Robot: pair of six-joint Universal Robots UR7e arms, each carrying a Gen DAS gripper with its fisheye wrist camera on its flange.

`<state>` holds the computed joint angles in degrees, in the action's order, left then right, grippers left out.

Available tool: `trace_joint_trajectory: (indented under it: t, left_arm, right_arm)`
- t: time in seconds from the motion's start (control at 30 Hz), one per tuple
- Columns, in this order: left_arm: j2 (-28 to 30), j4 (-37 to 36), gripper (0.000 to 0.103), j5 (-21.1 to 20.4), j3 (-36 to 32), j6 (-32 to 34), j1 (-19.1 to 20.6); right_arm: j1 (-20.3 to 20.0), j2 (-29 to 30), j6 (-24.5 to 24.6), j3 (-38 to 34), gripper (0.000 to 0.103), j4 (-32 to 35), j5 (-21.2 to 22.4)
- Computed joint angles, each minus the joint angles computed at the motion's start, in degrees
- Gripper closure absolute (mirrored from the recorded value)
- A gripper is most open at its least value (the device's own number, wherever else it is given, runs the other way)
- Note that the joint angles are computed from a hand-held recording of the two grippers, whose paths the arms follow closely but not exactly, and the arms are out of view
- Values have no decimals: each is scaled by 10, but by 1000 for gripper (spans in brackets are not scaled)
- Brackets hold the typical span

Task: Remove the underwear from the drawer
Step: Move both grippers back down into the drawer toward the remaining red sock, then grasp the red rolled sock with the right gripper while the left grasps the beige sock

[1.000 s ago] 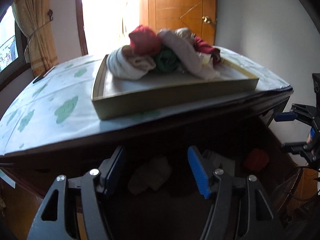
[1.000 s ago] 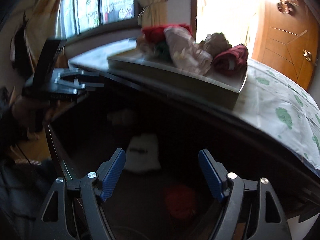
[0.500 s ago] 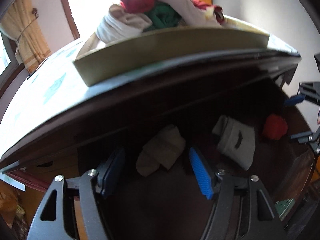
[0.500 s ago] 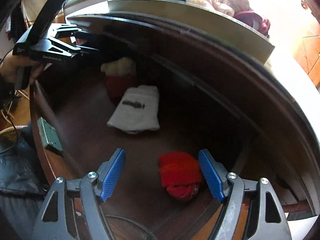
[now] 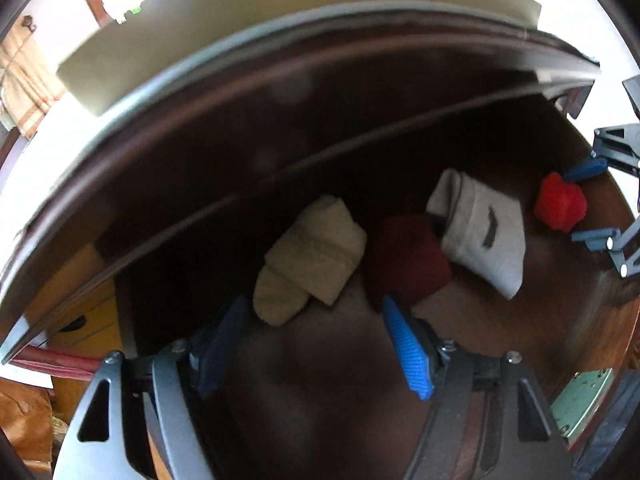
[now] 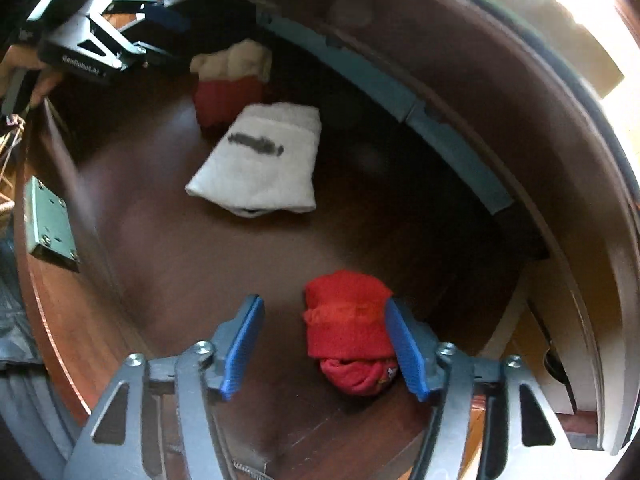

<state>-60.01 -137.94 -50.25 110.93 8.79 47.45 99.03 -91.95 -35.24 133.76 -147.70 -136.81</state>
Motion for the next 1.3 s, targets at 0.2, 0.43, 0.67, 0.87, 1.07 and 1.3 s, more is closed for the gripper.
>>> trace_joint_trajectory:
  t: [0.2,0.43,0.67,0.87,1.07,1.3]
  left_arm:
    - [14,51,31,-2,-24,-4,7]
    - [37,68,31,-26,-53,20,13]
    - [65,19,31,19,-46,99,-2]
    - [83,-12,31,46,-37,153,-3]
    - [93,4,35,44,-47,163,-6]
    - [75,66,95,17,-53,124,-4]
  right_arm:
    - [-5,7,6,-7,46,20,-6]
    - [-9,41,-15,-1,46,-28,-18]
    - [-8,33,-32,13,46,-43,-4]
    - [-13,19,-41,21,46,-43,1]
    - [-13,15,-43,17,46,-33,-1]
    - [-15,15,-33,13,52,-17,1]
